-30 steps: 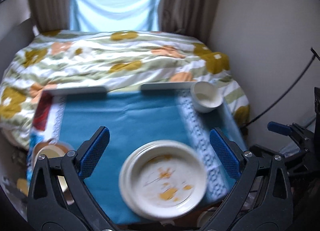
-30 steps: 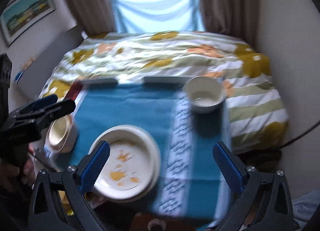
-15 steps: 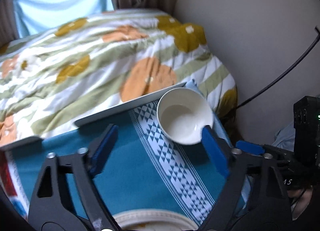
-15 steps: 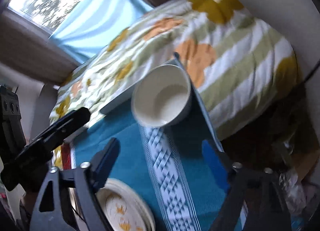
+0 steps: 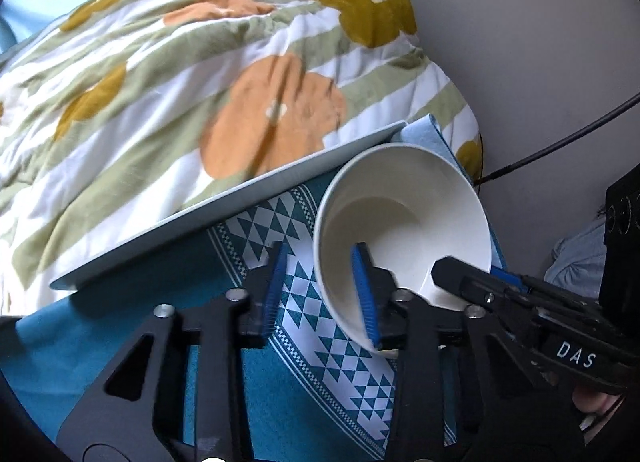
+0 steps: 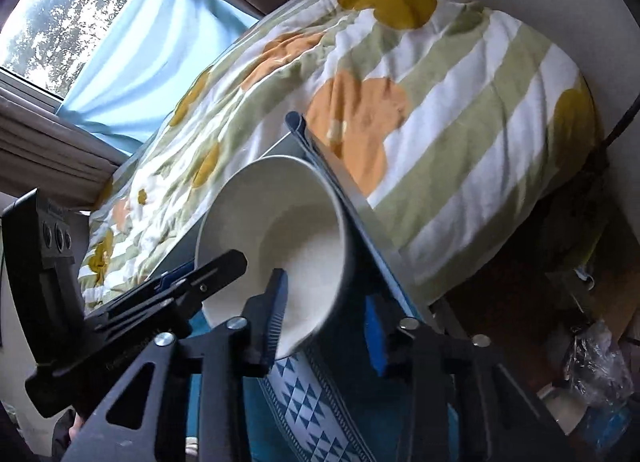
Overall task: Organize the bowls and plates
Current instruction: 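Grasp the rim of the small white bowl with the left gripper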
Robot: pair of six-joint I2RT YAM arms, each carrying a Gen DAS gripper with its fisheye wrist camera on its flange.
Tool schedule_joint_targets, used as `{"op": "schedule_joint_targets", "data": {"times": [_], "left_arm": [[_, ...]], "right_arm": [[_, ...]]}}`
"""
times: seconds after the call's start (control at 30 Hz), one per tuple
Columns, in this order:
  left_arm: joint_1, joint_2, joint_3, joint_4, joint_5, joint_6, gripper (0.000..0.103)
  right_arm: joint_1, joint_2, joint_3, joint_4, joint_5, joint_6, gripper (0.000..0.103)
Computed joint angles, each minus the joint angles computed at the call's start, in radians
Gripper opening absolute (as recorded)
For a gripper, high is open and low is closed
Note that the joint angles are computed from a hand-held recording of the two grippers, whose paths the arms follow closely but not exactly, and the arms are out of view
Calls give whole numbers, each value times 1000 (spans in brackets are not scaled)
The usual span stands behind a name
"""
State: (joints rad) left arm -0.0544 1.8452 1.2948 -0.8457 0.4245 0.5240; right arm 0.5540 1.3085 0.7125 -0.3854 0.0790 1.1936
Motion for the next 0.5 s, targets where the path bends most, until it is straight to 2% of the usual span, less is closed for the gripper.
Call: {"op": "schedule_joint_targets", "data": {"times": [0.03,0.07,0.2,0.4,0.5], "left_arm": [[-5,2,-4,6,-11,3,15],[-8,4,-8,9,-10,9,14],[-26,-24,-46,50,-33,14,13],[-19,-77,-72,58,-46,29,13],[-5,-128,-80,46,-43,32,13]], "right_arm": [[3,6,1,-5,14,6,20],[2,14,1,-5,21,10,19],[-10,16,-3,-2,18,-3,18],[5,15,10,-17,22,-25,17],[33,-2,41,-62,46,-36,17]]}}
